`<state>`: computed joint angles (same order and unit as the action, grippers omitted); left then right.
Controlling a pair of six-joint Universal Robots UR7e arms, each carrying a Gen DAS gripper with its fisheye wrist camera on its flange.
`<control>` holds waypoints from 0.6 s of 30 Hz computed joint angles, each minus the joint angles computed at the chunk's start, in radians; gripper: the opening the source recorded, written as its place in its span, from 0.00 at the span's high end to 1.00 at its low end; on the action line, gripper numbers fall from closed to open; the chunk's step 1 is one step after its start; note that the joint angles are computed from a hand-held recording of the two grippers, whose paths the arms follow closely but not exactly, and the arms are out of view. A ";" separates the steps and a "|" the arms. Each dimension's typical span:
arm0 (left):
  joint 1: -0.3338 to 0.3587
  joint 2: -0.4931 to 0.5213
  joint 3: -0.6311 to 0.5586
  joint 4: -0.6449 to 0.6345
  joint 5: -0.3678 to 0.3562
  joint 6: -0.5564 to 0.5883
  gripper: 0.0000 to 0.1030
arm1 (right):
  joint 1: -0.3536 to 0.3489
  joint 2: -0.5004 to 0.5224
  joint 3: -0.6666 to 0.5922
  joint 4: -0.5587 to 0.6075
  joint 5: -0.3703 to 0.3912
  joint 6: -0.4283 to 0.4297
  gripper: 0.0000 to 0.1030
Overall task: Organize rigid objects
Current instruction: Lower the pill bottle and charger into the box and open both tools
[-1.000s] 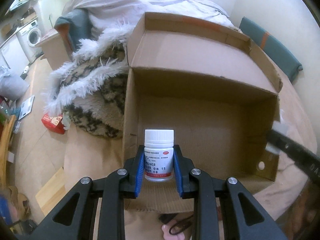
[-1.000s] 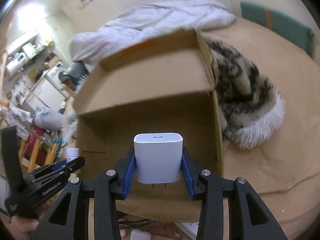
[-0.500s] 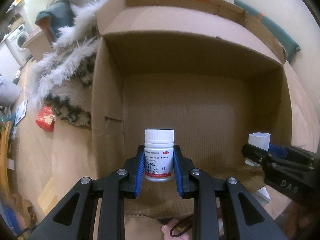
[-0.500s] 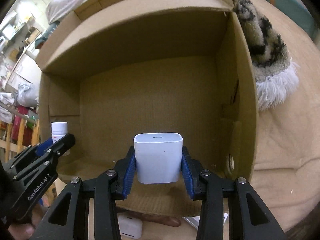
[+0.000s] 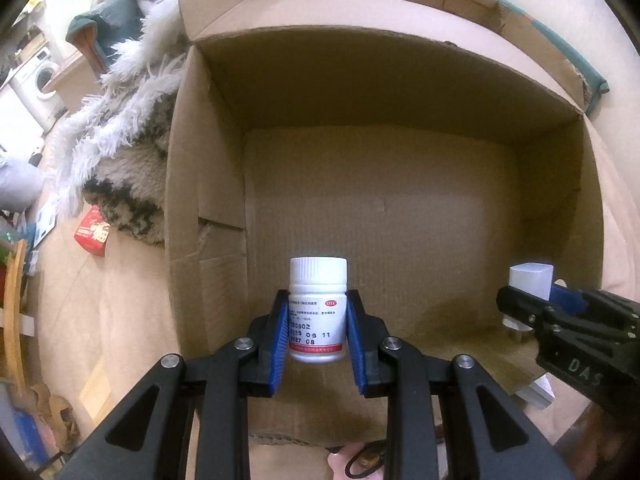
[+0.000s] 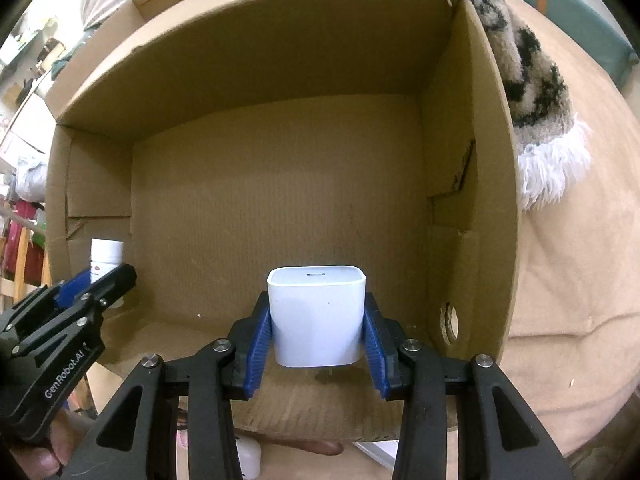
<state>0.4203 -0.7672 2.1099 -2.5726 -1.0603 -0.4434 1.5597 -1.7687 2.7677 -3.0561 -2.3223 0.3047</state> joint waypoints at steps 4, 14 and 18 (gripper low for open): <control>-0.006 0.007 0.000 -0.006 0.012 0.007 0.77 | -0.009 -0.004 -0.003 -0.007 0.013 -0.006 0.57; -0.015 -0.006 0.007 0.000 0.013 0.010 0.76 | 0.008 -0.042 0.014 -0.084 0.024 -0.037 0.31; -0.035 -0.009 0.015 -0.014 0.024 0.031 0.71 | 0.053 -0.030 0.014 -0.148 0.007 -0.056 0.24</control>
